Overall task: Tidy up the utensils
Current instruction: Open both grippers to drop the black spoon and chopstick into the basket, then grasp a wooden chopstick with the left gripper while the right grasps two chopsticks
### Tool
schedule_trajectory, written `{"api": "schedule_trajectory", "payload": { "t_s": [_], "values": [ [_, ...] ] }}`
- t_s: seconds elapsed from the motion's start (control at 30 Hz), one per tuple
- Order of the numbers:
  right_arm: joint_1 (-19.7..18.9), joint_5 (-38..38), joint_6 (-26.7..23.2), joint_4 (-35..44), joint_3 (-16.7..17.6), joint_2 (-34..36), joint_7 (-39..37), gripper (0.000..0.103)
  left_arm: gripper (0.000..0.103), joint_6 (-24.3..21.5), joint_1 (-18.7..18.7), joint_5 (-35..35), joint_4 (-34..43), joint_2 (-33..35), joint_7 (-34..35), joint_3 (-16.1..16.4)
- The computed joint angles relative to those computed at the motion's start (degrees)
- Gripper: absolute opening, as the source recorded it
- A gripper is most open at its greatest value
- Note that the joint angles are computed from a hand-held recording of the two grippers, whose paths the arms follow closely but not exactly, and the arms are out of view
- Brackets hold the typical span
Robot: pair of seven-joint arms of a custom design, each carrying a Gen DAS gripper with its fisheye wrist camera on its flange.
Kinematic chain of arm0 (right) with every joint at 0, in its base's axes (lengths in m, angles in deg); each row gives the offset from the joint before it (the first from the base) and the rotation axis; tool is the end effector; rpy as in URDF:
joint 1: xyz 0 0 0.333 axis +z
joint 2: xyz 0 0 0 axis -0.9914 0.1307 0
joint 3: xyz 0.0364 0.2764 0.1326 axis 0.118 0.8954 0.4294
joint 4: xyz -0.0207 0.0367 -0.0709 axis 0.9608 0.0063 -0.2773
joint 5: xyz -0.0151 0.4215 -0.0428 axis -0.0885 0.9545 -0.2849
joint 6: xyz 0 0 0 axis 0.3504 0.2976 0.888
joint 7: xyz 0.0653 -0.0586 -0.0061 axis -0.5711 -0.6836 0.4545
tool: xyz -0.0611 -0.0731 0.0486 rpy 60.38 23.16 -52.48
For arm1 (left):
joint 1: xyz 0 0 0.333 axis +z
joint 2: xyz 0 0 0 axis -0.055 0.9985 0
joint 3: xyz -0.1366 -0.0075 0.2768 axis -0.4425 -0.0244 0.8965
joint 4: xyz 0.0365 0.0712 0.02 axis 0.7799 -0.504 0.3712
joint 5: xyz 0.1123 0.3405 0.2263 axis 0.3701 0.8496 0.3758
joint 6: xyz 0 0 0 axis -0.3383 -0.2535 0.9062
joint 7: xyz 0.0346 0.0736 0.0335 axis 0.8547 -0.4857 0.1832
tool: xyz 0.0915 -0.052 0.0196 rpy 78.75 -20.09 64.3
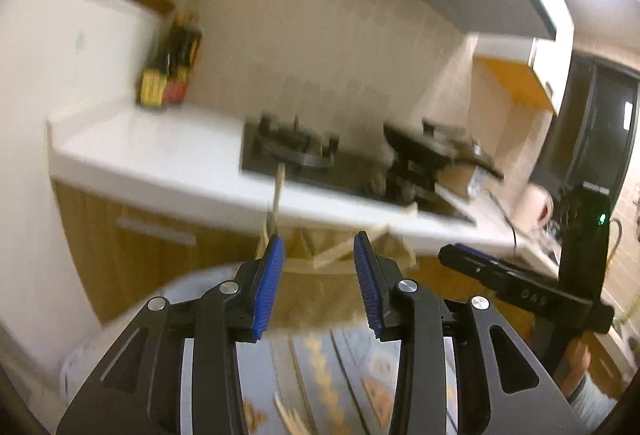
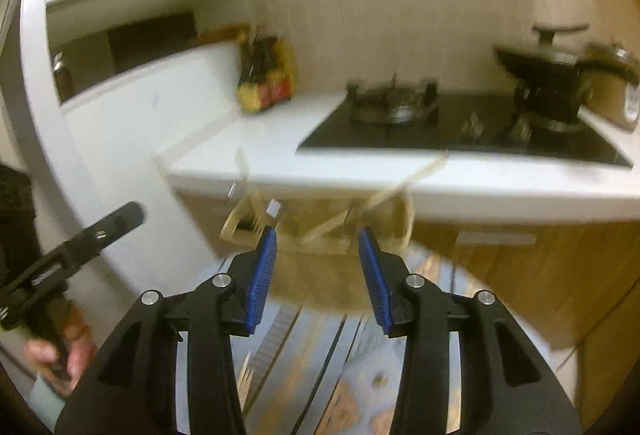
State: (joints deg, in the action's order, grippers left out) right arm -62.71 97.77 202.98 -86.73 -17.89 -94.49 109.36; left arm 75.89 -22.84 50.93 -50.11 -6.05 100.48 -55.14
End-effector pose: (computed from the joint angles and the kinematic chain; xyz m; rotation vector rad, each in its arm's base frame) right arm 0.4534 0.1519 0.6663 -1.6704 1.3434 -0.5478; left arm 0.4479 -0.1140 0.6829 -1.5939 1.7041 -1.4554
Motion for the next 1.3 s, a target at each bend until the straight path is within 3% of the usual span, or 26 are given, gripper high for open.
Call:
{"api": "schedule_trajectory", "payload": {
  "t_s": [0.23,0.33,0.53,0.87,1.13,1.3],
  "values": [
    [2.23,2.45,-19.68,-2.35,0.3,-2.76,-0.4,0.039,0.035,-17.84,4.26,1.5,-2.1,-1.21,-4.45,-0.75],
    [3.31,4.48,-28.65,-2.64,0.72,-1.92,-0.53,0.039,0.034,-22.75,3.58,-1.94,-3.24,-0.85,-2.08,0.77],
    [3.99,5.0,-26.4,-9.7,4.75,-5.69,2.0,0.035,0.034,-26.85,6.53,-1.17,-4.92,0.55,-1.28,-2.2],
    [6.98,1.81,-24.08,-16.01,7.22,-10.49,8.02,0.031,0.033,-26.16,8.57,4.56,-4.78,1.88,-4.02,-6.47],
    [8.19,-6.45,-25.18,-18.48,12.22,-13.59,13.02,0.031,0.029,-26.12,7.42,3.73,-5.21,2.03,-4.42,-5.51],
    [8.91,-12.65,-25.95,-19.26,14.68,-14.73,15.61,0.021,0.029,-26.39,7.04,2.87,-4.85,2.25,-4.13,-5.14]
  ]
}}
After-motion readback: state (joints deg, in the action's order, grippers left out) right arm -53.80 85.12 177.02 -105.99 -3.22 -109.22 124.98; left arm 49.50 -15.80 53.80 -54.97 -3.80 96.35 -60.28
